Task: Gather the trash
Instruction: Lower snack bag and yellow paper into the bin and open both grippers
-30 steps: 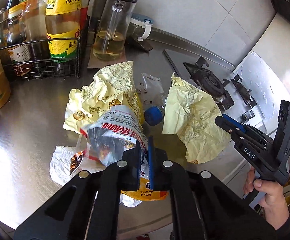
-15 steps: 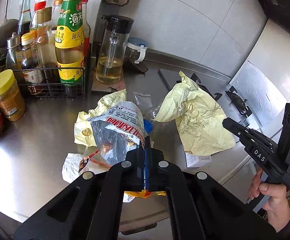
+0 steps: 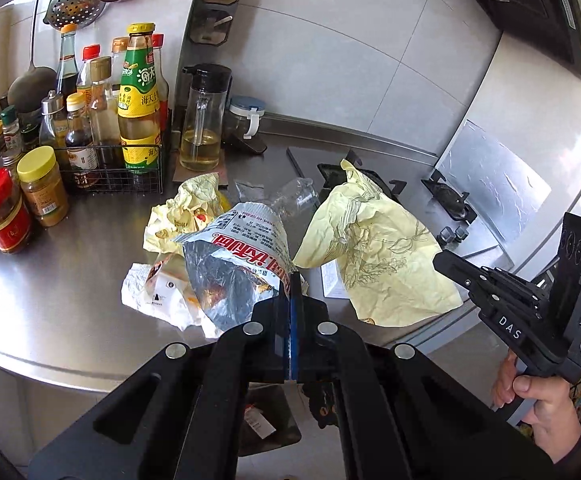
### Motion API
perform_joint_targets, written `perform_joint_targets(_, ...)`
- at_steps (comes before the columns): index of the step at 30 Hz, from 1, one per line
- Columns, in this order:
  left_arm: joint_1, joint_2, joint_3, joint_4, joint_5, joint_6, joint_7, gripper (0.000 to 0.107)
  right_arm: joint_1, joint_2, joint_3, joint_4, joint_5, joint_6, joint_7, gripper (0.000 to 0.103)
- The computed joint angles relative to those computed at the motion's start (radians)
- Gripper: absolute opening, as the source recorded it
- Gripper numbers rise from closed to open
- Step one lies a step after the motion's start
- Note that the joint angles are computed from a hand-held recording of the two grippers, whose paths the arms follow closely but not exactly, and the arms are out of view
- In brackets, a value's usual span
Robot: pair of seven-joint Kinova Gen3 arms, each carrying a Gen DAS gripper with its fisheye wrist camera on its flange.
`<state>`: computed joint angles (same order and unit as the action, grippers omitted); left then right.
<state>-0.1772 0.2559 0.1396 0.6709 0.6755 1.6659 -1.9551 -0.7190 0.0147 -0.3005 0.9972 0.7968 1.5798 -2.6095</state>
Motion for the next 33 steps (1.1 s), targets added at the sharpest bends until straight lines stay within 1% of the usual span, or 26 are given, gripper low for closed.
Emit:
perform_joint_targets(4, -0.023, -0.106, -0.03, 0.177, 0.024, -0.006, -0.064, 0.0, -0.031, -0.044, -0.054, 0.074, -0.002, 0.053, -0.095, 0.004)
perform_joint_targets(8, -0.004, -0.194, -0.087, 0.341, 0.024, -0.009, -0.121, 0.0, -0.026, -0.082, -0.102, 0.155, -0.065, 0.07, -0.182, 0.004)
perform_joint_targets(11, 0.029, -0.236, -0.116, 0.45, -0.015, -0.018, -0.148, 0.0, -0.012, -0.105, -0.133, 0.221, -0.122, 0.064, -0.241, 0.004)
perform_joint_targets(14, 0.067, -0.255, -0.128, 0.545, -0.076, -0.031, -0.148, 0.0, 0.009, -0.122, -0.145, 0.293, -0.197, 0.033, -0.29, 0.004)
perform_joint_targets(19, 0.121, -0.253, -0.122, 0.698, -0.155, -0.102, -0.142, 0.0, 0.047, -0.131, -0.126, 0.439, -0.345, -0.072, -0.317, 0.004)
perform_joint_targets(22, 0.147, -0.225, -0.111, 0.766, -0.191, -0.152, -0.13, 0.0, 0.073, -0.131, -0.096, 0.545, -0.441, -0.171, -0.323, 0.004)
perform_joint_targets(26, 0.177, -0.18, -0.092, 0.842, -0.231, -0.23, -0.112, 0.0, 0.097, -0.103, -0.06, 0.672, -0.547, -0.308, -0.318, 0.004)
perform_joint_targets(28, 0.186, -0.15, -0.085, 0.869, -0.238, -0.258, -0.106, 0.0, 0.104, -0.08, -0.045, 0.717, -0.583, -0.364, -0.312, 0.004)
perform_joint_targets(33, 0.204, -0.071, -0.067, 0.911, -0.259, -0.33, -0.087, 0.0, 0.102, 0.008, -0.004, 0.773, -0.624, -0.45, -0.275, 0.004)
